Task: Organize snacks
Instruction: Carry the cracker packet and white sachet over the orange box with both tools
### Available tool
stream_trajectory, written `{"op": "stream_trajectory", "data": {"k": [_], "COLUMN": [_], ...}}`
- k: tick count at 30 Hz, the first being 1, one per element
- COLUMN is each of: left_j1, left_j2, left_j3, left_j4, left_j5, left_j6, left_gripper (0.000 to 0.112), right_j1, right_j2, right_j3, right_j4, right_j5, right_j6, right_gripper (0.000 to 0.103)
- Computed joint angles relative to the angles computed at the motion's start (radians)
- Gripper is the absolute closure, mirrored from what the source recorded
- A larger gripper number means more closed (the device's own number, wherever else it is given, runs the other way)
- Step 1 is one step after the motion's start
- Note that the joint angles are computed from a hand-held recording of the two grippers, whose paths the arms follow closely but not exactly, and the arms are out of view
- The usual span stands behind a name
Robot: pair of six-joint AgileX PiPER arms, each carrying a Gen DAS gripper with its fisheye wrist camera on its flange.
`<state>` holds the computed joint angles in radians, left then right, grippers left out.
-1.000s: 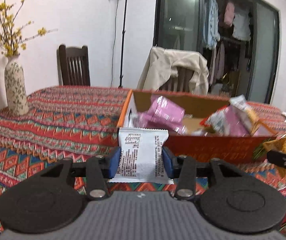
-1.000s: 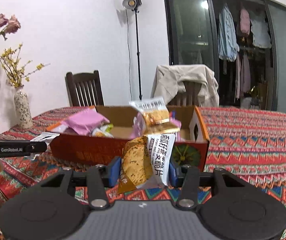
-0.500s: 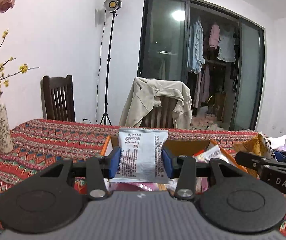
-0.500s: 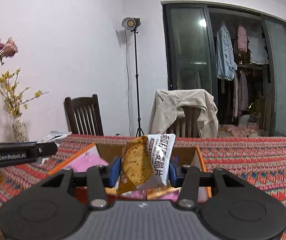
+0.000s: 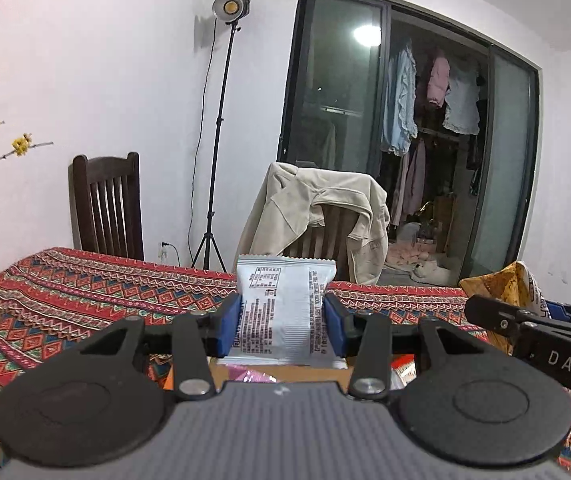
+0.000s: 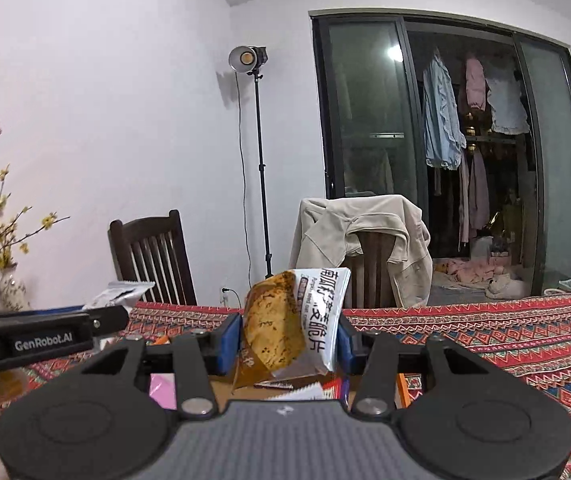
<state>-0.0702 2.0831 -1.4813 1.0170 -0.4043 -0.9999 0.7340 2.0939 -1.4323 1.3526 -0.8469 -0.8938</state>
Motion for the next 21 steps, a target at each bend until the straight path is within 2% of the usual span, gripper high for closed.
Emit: {"op": "stream_trajectory", "data": {"k": [8,12,18,21], "left_j1": [-0.035,-0.033,-0.026,-0.023], "left_j2": [0.168,0.226,0.298,0.306], "left_j3": [-0.274,-0.317,-0.415,-0.424], "left_j4": [0.305,0.227,0.498,0.522], "left_j5": [0.104,0.1,0.107,0.106], "left_j6": [-0.355,-0.284,-0.531,-0.556], "left_gripper": [0.067,0.067,0.067,0.067], "right_j1": [-0.101,-0.125,-0.155,-0.161], "right_j2": [0.088,0.124,0.149,0.156], "right_j3": [-0.143,-0.162,-0.177,-0.183], "right_j4": [0.019,-0.022,-0.033,-0.019], "right_j5": [0.109,0.124,0.199,0.207], "right_j6": [-0.048,-0.005,0.004,-0.008], "right_gripper": [0.056,0.056,0.056,0.056]}}
